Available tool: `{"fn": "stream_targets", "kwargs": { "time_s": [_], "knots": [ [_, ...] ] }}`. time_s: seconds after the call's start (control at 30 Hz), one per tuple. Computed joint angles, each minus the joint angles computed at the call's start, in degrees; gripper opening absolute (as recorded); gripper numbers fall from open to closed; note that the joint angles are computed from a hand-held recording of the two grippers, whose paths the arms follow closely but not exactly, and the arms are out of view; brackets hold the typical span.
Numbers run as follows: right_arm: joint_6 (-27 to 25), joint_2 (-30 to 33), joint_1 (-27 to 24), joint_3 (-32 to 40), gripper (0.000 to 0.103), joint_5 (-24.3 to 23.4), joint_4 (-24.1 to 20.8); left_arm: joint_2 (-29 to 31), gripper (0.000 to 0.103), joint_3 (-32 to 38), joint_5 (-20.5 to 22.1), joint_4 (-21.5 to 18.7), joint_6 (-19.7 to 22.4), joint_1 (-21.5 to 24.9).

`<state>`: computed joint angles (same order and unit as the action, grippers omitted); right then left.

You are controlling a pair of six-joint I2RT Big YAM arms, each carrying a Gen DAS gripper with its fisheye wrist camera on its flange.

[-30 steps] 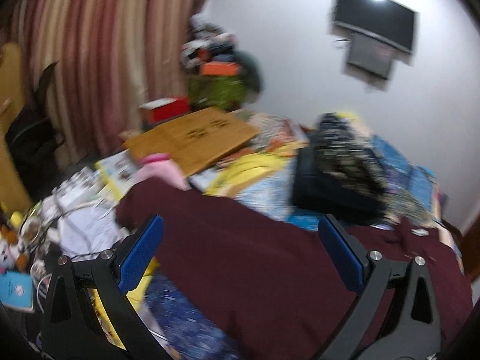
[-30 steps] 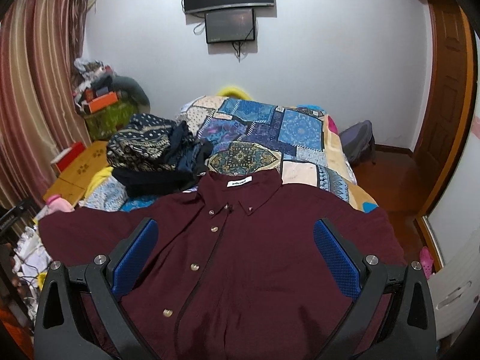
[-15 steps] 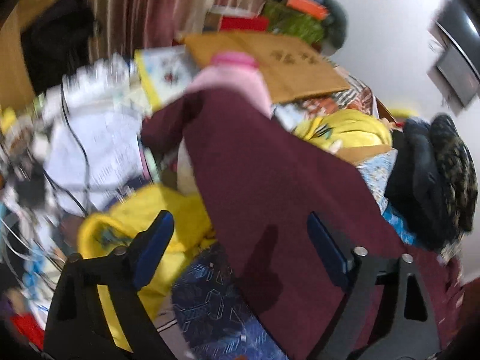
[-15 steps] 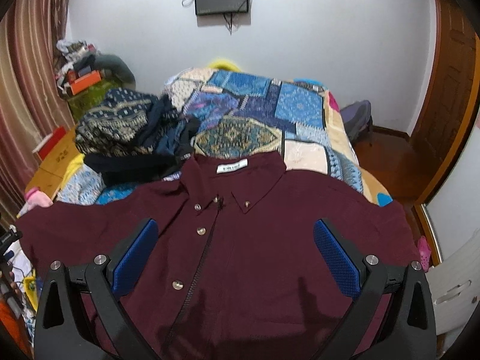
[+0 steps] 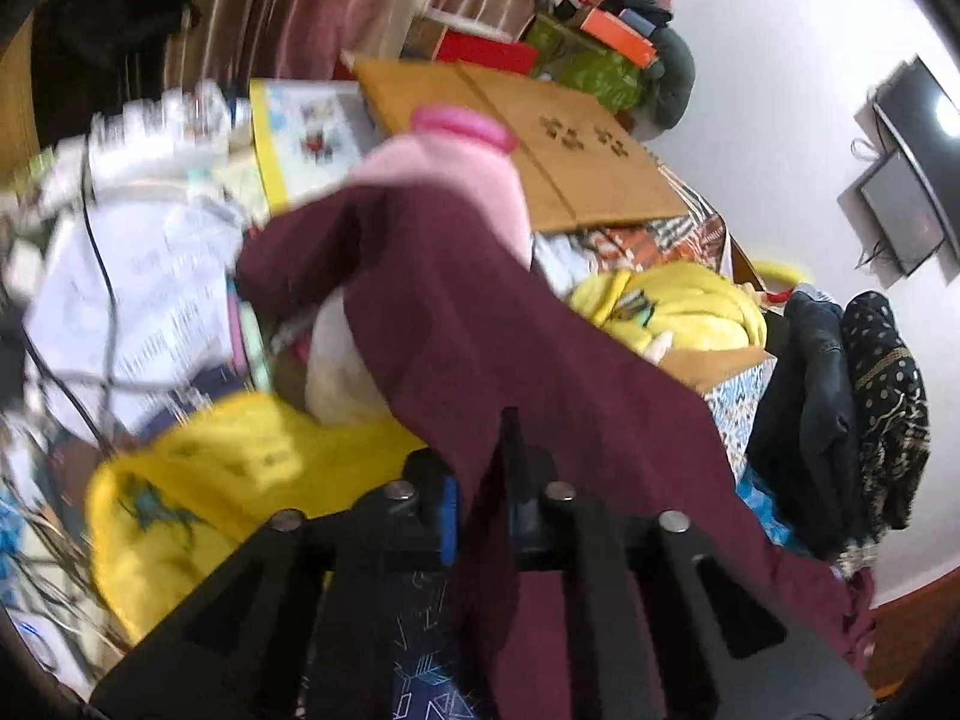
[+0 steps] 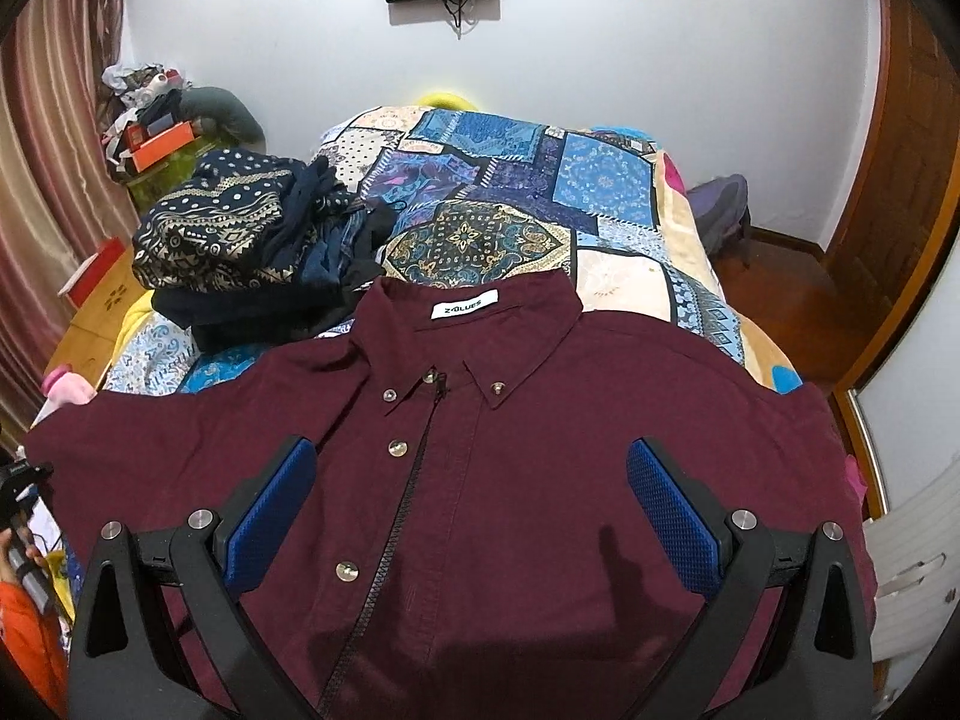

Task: Fold large clothes
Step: 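Grasp the maroon shirt sleeve near its cuff with the left gripper, then lift the held sleeve and carry it across the shirt body with the left gripper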

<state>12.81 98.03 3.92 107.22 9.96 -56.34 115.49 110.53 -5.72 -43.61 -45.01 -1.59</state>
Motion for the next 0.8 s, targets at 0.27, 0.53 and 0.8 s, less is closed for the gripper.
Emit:
{"fn": "stream_targets", "kwargs": {
  "time_s": [0.27,0.53,0.8],
  "knots": [
    [1.0,-2.1,-0.6,-1.7,0.103,-1.1,1.8,2.7,0.004,15.1,-12.8,-3.3,13.9,-4.7],
    [1.8,-5.1,-1.5,-5.1,0.103,-0.5,4.0,6.7,0.004,28.5,-11.5,-6.9,22.5,-10.1],
    [3.3,-7.7,-2.9,-8.3,0.103,-1.7,5.6,9.4,0.004,29.8,-9.0,-12.5,24.2,-14.1]
  ]
}}
